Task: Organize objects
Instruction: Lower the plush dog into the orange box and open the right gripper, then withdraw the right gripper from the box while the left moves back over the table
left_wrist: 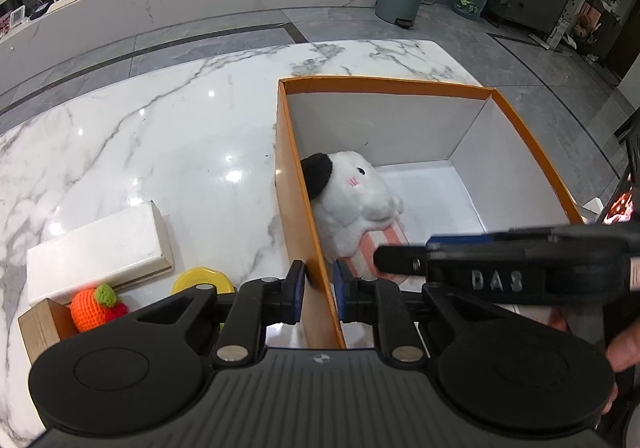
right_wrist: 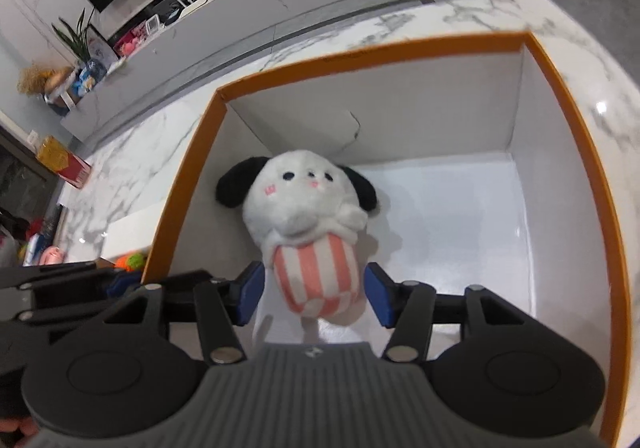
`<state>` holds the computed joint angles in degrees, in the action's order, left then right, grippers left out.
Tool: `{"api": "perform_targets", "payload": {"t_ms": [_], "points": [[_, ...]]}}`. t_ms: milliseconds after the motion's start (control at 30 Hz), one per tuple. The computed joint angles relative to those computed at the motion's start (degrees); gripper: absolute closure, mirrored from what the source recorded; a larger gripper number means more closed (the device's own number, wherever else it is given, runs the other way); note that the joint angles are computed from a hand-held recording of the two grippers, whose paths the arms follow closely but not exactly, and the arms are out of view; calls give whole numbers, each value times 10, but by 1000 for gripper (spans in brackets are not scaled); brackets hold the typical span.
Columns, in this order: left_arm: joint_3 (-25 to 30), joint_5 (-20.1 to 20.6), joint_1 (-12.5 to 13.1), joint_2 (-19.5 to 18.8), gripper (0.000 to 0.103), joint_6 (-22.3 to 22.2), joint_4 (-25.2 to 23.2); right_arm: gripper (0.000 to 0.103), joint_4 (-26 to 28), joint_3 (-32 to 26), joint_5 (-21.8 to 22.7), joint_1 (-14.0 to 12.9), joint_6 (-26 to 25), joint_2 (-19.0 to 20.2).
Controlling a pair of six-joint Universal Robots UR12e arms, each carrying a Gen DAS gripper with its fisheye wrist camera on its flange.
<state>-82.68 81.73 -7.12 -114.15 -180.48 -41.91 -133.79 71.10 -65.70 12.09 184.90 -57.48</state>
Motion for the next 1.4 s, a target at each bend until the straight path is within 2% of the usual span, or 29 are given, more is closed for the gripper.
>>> {"api": "perform_targets", "payload": {"t_ms": [100, 167, 233, 300, 400, 633, 833, 967, 1000, 1033, 1067, 1133, 1300, 1400], "points": [[3, 0, 0, -2, 85, -1, -2, 62, -2, 9, 13, -2, -1, 0], [3, 0, 0, -3, 85, 0, -1, 68, -1, 4, 11, -1, -3, 6], [3, -1, 1, -3, 85, -2, 1, 75, 15, -4, 31, -2, 4, 12], [3, -4, 2, -4, 85, -4, 3, 76, 19, -12, 45, -2, 5, 18], [5, -8, 4, -6, 85, -3, 3, 75, 4, -21, 12, 6, -17, 24], [6, -11, 4, -6, 85, -3, 2, 74, 12, -42, 17, 8, -60, 37], [-3, -28, 8, 2, 85, -11, 4, 72, 26, -17, 23, 3, -72, 12], [-20, -40, 11, 19, 85, -6, 0, 75, 67, 7, -9, 6, -139, -14], [-24, -41, 11, 23, 85, -5, -6, 80, 83, 11, -22, 8, -162, -18], [-27, -41, 11, 27, 82, -5, -8, 88, 101, 13, -31, 10, -185, -21], [-31, -45, 12, 31, 80, -7, -11, 90, 117, 12, -37, 12, -201, -22], [-36, -56, 14, 36, 80, -9, -26, 90, 131, 16, -35, 10, -224, -28], [-48, -73, 17, 45, 84, -27, -29, 90, 213, -11, -72, 23, -293, -21], [-51, -70, 16, 46, 84, -35, -25, 90, 243, -22, -89, 29, -321, -15]]}}
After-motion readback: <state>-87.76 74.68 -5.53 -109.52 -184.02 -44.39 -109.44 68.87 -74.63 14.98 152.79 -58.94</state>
